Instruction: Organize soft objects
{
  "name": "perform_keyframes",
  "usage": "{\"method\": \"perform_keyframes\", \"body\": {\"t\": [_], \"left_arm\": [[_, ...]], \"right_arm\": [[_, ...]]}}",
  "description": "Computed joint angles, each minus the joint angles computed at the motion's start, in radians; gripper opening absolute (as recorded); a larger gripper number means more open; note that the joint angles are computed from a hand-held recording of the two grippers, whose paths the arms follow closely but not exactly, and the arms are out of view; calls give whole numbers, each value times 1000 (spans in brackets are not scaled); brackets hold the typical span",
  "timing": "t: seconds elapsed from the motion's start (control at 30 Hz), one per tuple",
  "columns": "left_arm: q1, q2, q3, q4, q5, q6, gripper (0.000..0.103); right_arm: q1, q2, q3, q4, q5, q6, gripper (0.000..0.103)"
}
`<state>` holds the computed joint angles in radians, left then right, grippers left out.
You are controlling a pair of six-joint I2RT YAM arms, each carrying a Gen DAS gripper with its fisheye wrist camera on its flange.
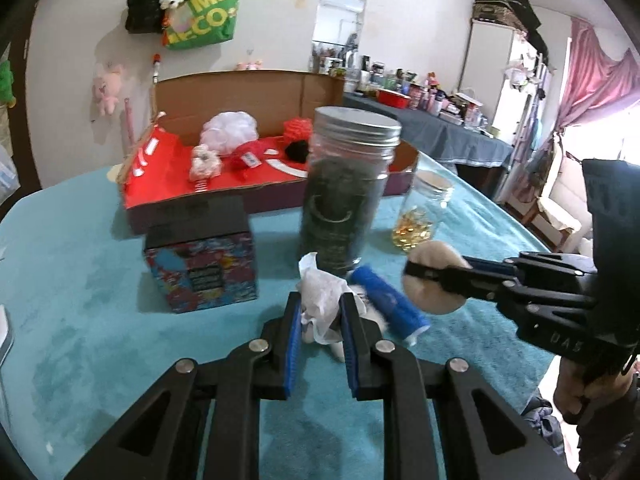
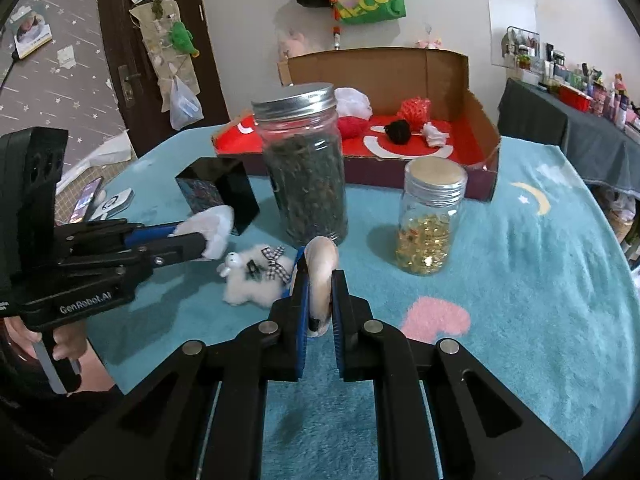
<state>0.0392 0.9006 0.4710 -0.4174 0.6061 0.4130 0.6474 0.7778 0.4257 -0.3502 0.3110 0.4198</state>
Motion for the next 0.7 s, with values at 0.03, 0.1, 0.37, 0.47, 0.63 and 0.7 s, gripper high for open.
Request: {"method": "perform_keyframes", "body": {"t": [0.03,0.1,0.37,0.47,0.63,0.7], "left_arm": [[-11,1,-1,2,-2,-6,19],[-26,0,-4,3,-1,-10,19],[4,13,-9,-2,9,2,19],[54,40,2,-15,40,26,19],[136,76,19,-38,74,73,19],[172,99,28,-48,86,99,19]], "right_arm": [[-2,-3,-2,2,-6,1,10],[-6,-7,-4,7,-19,9,10],[-28,-26,-14,2,-44,19,10],[-64,-54,-25,-5,-79,19,10],[-115,-100,-35,-37,-104,12,10],[-140,-109,-39,-50,-112,8,10]]}}
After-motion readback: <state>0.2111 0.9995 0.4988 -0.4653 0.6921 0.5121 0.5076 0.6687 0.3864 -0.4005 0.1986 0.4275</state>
